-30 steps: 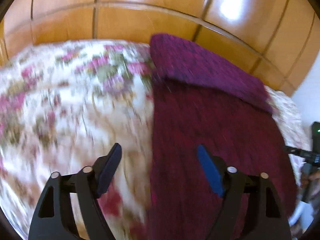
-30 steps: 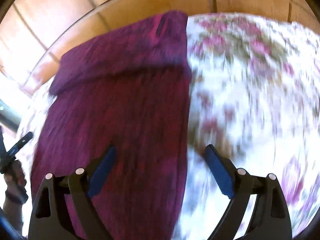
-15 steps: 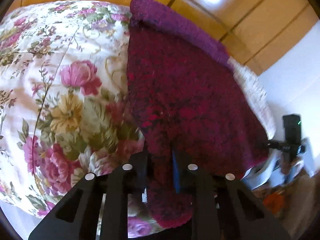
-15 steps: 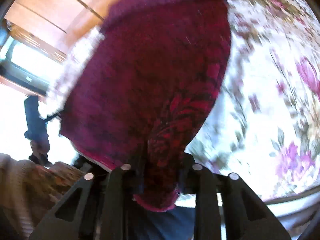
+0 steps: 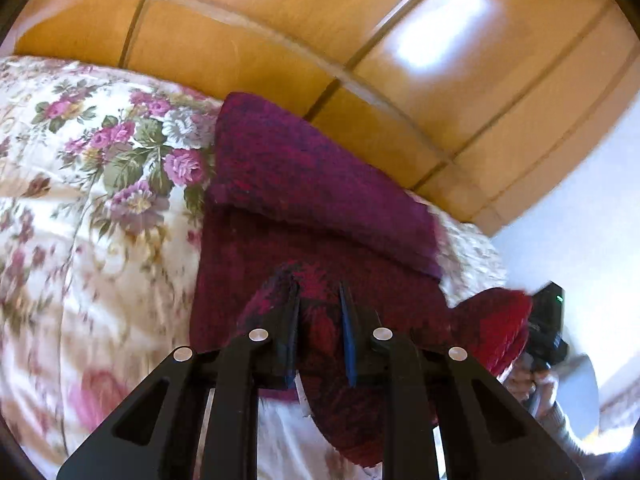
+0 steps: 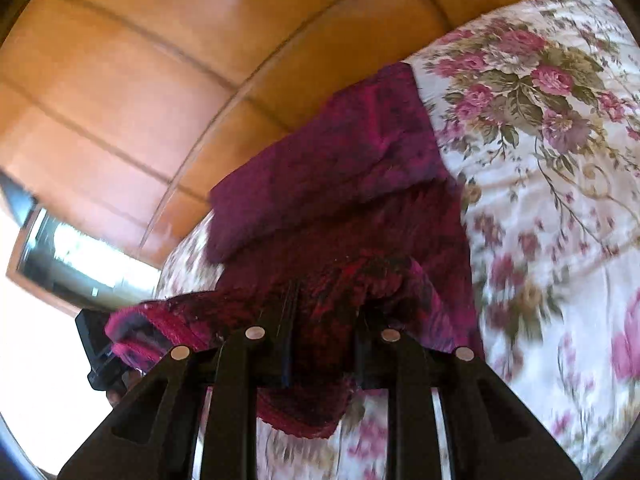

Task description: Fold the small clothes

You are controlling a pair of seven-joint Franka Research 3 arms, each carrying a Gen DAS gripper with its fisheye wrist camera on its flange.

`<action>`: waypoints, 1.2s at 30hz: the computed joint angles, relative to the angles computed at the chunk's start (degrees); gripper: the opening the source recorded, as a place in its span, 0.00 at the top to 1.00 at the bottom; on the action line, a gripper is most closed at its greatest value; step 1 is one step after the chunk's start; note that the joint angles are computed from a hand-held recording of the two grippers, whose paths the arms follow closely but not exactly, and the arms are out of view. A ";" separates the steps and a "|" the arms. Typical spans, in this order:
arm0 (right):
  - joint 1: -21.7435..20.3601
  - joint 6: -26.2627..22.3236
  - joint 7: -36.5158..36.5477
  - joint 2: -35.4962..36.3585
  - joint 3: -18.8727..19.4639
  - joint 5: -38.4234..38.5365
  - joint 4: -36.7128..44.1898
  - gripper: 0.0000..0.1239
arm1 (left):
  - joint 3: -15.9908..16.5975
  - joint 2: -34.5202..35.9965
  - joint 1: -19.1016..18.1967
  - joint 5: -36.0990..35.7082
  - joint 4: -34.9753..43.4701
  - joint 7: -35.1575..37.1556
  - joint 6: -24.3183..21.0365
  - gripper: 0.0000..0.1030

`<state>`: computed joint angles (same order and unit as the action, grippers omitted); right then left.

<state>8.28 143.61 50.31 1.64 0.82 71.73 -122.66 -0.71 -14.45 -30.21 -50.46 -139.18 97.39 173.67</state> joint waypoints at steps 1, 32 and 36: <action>0.09 0.58 2.28 2.00 0.02 -1.79 1.78 0.84 | 1.20 2.90 0.32 -0.08 2.99 -0.12 -2.18 0.84; 2.86 12.99 -4.05 -7.53 -0.49 -9.28 -11.90 0.89 | -5.35 -3.21 6.11 -19.60 -7.48 13.27 -2.66 0.81; 3.18 9.80 -5.35 -12.08 -1.93 -8.82 -13.95 0.91 | -5.43 -8.46 5.00 -13.38 -11.05 8.23 -2.97 0.83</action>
